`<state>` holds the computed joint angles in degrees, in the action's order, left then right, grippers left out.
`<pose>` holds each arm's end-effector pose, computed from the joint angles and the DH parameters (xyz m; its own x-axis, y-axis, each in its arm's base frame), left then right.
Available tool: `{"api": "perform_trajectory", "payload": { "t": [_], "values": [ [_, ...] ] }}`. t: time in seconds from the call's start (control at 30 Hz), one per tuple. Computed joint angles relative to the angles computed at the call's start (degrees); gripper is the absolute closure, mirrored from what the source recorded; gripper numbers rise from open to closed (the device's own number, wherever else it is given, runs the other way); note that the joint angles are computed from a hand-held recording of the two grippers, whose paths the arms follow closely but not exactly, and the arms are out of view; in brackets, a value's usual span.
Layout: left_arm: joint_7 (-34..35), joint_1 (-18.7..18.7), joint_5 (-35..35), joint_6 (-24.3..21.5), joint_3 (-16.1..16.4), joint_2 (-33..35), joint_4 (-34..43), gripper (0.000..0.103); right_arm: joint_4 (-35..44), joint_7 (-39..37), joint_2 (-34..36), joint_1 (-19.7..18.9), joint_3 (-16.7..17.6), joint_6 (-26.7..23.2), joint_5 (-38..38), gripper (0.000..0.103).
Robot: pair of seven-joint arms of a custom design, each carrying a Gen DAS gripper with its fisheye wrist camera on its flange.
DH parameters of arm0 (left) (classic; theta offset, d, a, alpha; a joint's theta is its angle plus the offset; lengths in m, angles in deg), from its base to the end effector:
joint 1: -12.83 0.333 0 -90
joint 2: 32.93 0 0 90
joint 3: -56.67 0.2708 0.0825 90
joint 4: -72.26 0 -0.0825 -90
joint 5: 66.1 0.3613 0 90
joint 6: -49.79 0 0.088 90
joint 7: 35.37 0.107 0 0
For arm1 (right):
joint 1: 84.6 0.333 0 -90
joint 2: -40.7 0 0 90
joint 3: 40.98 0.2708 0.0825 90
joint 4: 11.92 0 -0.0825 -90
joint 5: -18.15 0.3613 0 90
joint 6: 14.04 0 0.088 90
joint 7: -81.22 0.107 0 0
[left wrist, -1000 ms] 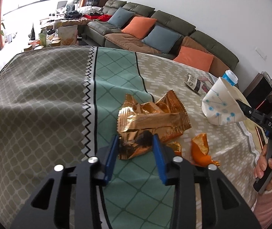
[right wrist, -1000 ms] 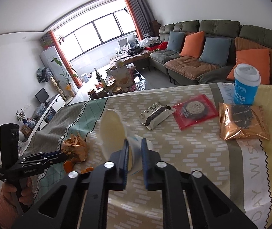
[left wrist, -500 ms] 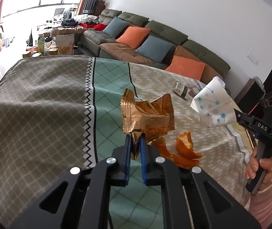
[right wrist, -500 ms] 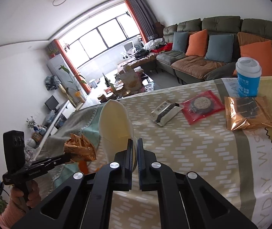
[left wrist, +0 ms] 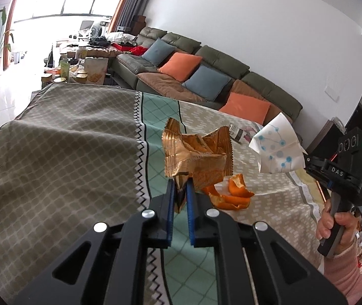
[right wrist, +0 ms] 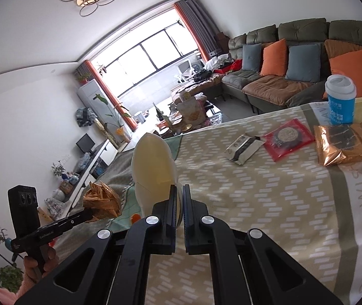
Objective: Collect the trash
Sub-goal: 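Carry the foil bag and paper cup with both tools toward the teal bin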
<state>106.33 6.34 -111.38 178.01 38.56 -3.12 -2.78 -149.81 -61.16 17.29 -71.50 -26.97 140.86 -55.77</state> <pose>0.6471 -0.2647 0.4760 -0.8119 -0.4605 0.3589 -0.5533 0.4109 -0.7246 0.3916 0.2440 0.4838 -0.3220 -0.7939 -0.5158 -0.3207 0.6041 -0.7295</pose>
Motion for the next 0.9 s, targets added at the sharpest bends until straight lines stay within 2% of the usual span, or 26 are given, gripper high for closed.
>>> {"api": "perform_trajectory", "payload": {
  "t": [0.37, 0.9],
  "values": [
    [4.6, 3.5, -6.0, 1.5, 1.0, -6.3, -8.3, 0.093, 6.1, 2.3, 5.6, 1.2, 0.1, 3.1, -5.0, 0.098],
    [6.8, 6.7, -11.3, 2.8, 4.5, -11.8, -16.7, 0.093, 18.9, 2.3, 18.8, 5.7, -3.9, 9.8, -9.7, 0.098]
  ]
}}
